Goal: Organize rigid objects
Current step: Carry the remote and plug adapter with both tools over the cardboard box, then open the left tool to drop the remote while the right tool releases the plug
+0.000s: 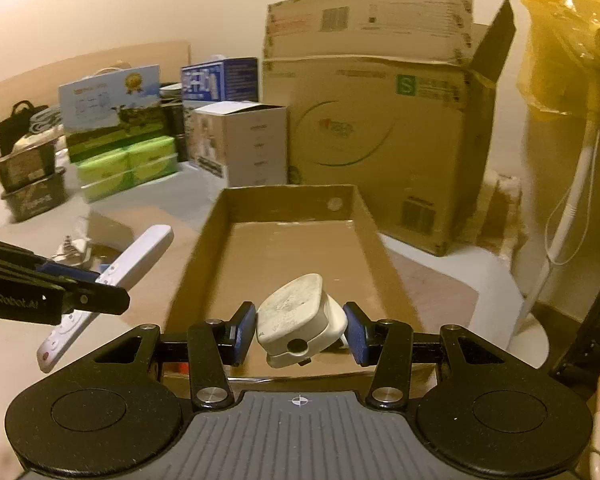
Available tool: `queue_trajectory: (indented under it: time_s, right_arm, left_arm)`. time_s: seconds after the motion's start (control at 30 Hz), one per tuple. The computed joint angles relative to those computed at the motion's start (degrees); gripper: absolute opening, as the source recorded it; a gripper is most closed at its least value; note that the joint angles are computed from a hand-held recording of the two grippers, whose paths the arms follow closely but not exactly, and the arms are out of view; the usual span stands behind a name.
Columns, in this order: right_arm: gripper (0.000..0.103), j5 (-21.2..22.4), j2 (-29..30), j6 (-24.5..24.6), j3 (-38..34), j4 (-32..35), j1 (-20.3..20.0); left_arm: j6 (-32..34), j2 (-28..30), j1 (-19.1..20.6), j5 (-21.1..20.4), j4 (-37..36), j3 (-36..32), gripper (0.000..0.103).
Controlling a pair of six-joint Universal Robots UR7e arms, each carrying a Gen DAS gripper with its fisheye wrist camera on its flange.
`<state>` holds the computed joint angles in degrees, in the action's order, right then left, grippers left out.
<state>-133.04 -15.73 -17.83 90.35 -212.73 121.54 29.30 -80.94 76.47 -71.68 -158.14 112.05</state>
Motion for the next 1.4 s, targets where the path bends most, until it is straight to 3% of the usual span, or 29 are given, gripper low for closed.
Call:
queue_trajectory:
  time_s: [0.93,1.17,1.4]
  right_arm:
    - [0.048,2.76,-0.06,-0.45,-0.84,1.21,-5.71]
    - [0.048,2.98,0.34,-0.13,-1.41,2.08,-5.98]
    - [0.048,2.96,0.53,0.13,-1.58,2.48,-5.88]
  left_arm:
    - [-1.37,13.72,-0.53,2.35,-2.21,-9.8,0.035]
    - [-1.19,14.97,-0.31,4.61,-3.63,-10.57,0.035]
    - [-0.98,13.1,0.15,3.85,-5.07,-9.39,0.035]
